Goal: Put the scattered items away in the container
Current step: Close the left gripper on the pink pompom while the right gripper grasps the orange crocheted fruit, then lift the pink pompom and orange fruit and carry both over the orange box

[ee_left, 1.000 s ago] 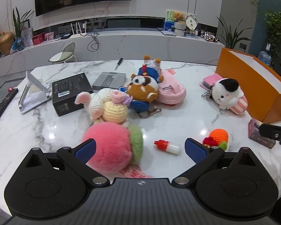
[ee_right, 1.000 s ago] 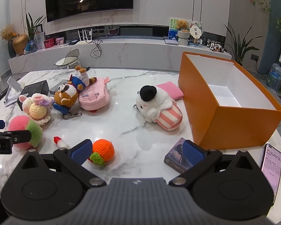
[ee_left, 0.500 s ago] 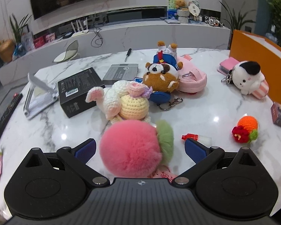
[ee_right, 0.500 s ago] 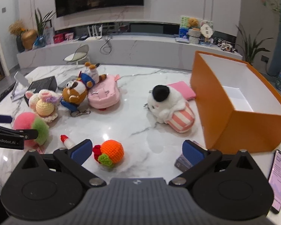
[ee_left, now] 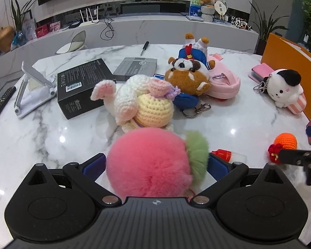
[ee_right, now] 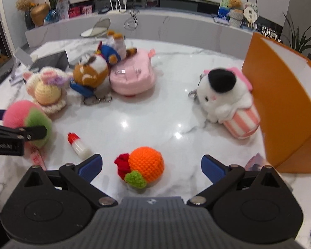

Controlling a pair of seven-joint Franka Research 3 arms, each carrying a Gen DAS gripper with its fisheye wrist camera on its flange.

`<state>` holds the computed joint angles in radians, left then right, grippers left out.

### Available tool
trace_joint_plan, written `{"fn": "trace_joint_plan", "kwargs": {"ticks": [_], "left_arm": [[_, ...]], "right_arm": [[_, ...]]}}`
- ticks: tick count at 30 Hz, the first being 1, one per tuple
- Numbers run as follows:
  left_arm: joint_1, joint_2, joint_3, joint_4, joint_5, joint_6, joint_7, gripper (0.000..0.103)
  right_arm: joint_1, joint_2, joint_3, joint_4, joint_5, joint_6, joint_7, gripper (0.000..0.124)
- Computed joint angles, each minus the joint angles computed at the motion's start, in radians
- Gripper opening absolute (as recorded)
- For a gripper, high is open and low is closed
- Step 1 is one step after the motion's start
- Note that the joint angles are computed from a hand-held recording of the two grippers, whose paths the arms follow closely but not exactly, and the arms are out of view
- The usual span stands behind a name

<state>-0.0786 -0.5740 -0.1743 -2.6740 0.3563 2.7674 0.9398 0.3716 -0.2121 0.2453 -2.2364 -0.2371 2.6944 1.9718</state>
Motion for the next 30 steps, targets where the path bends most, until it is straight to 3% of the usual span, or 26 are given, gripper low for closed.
{"fn": "trace_joint_plan", "kwargs": {"ticks": [10,18,25,26,27,28,30], "left_arm": [[0.013,0.020,-0.012,0.015,0.033,-0.043,0.010,0.103],[0.023,0.035,-0.017,0.022,0.056,-0.053,-0.007,0.103],[0.018,0.031,-0.019,0.026,0.068,-0.076,-0.009,0.103],[0.016,0.024,-0.015,0.019,0.068,-0.069,-0.009,0.097],[0.015,0.017,-0.012,0.013,0.066,-0.063,-0.009,0.077],[0.013,0.013,-0.006,0.009,0.057,-0.065,-0.012,0.069],[0.011,0.003,0.004,0.001,0.040,-0.063,-0.018,0.067]], "right_arm": [[0.025,0.056,-0.017,0.041,0.024,-0.044,-0.003,0.076],[0.025,0.054,-0.019,0.033,-0.020,-0.030,0.029,0.057],[0.022,0.043,-0.022,0.021,-0.013,-0.024,0.028,0.056],[0.022,0.041,-0.021,0.019,-0.011,-0.022,0.026,0.056],[0.022,0.039,-0.021,0.017,-0.009,-0.020,0.025,0.056],[0.022,0.037,-0.020,0.015,-0.007,-0.019,0.023,0.056],[0.021,0.032,-0.020,0.011,-0.002,-0.014,0.020,0.056]]}}
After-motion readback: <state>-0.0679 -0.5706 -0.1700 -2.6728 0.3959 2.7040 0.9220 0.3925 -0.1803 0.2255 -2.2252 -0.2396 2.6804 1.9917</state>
